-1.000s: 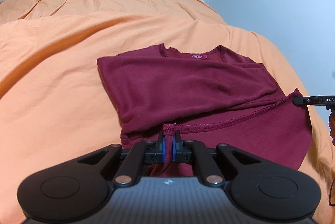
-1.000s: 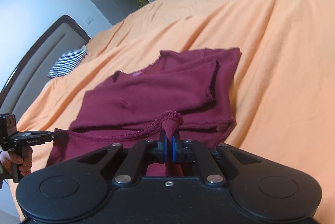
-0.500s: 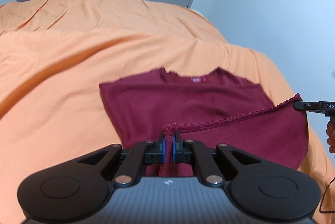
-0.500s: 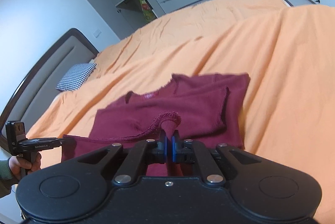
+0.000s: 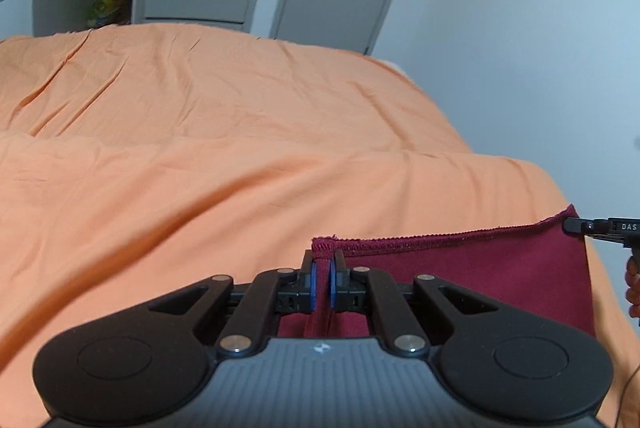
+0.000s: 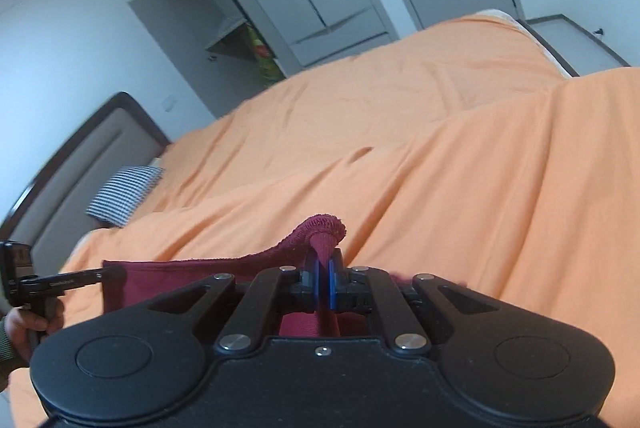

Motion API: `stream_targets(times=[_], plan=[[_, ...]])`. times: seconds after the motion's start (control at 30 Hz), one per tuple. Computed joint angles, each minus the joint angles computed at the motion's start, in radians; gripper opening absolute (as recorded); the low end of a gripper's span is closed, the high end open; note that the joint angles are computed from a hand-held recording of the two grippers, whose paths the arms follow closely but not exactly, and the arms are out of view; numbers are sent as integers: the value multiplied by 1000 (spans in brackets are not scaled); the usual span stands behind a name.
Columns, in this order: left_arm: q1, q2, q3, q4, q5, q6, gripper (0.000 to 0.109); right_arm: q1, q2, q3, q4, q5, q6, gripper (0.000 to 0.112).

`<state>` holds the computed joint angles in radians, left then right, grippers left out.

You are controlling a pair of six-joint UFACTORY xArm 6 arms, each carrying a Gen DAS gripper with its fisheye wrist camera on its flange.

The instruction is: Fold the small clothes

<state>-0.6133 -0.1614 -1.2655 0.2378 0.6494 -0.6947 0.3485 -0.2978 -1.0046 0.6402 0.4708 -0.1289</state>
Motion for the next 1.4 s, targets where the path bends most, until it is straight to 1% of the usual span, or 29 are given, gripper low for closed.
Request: stream_targets(times=[0.1, 0.17, 0.27, 0.33, 0.37, 0.4, 0.43, 0.47, 0.5, 0.53, 0.57, 0.6, 0.67, 0.7, 0.73, 0.77, 0.83, 0.87, 0.93, 1.0, 1.03, 1.13, 1.2, 1.27, 1.3, 1.33, 1.37, 1.4], plan=[[6, 71, -45, 22, 28, -11, 5, 8, 108, -65, -75, -20, 67, 4], [1, 108, -66, 35, 68, -9, 5, 14, 159, -93, -134, -15, 126, 4], [-9, 131, -62, 64, 107, -29, 5, 25, 208, -107, -253, -6, 223, 4], [-13, 130, -44, 87, 116, -64, 6, 30, 225, -108, -289, -4, 243, 6], [-13, 133, -44, 94, 126, -83, 8, 32, 235, -113, -331, -2, 278, 12], [-12, 134, -46, 108, 139, -111, 19, 32, 239, -113, -356, -1, 300, 15], [-9, 130, -45, 124, 144, -150, 25, 30, 243, -115, -383, 2, 327, 23], [-3, 111, -29, 133, 129, -197, 31, 28, 241, -110, -422, -3, 364, 30], [8, 80, 4, 137, 92, -247, 34, 25, 233, -100, -452, -16, 400, 34], [19, 45, 39, 135, 45, -286, 37, 19, 219, -82, -448, -38, 413, 37], [27, 7, 75, 136, 15, -315, 47, 13, 203, -65, -439, -58, 423, 37], [29, -35, 107, 151, 6, -344, 52, 8, 177, -40, -435, -77, 436, 38], [19, -130, 174, 153, 19, -346, 53, -1, 107, 14, -365, -102, 392, 42], [4, -179, 210, 146, 34, -339, 53, -3, 61, 49, -324, -108, 357, 43], [-19, -228, 246, 139, 56, -334, 53, -5, 14, 83, -272, -107, 310, 47], [-44, -272, 276, 123, 83, -324, 53, -6, -45, 125, -213, -93, 260, 51], [-102, -350, 336, 99, 123, -333, 53, -6, -181, 221, -165, -48, 216, 53], [-131, -386, 365, 81, 140, -339, 53, -5, -242, 257, -151, -8, 203, 53], [-189, -451, 420, 58, 166, -363, 53, 0, -365, 332, -169, 85, 206, 53], [-232, -469, 437, 47, 188, -379, 53, 5, -460, 386, -181, 173, 217, 53], [-243, -473, 445, 41, 185, -388, 53, 12, -496, 409, -190, 205, 235, 53], [-249, -464, 455, 27, 163, -405, 53, 39, -556, 452, -233, 231, 306, 52], [-249, -458, 460, 14, 146, -415, 53, 56, -555, 461, -252, 217, 341, 51], [-250, -463, 471, -1, 139, -420, 52, 62, -538, 458, -252, 220, 334, 47], [-245, -464, 474, -11, 136, -414, 47, 58, -524, 454, -223, 224, 312, 45], [-242, -462, 472, -21, 137, -410, 42, 54, -503, 446, -192, 228, 291, 33], [-237, -462, 473, -34, 142, -401, 28, 54, -484, 436, -174, 234, 275, 11], [-228, -457, 473, -54, 137, -379, 14, 54, -476, 432, -157, 244, 258, 8]])
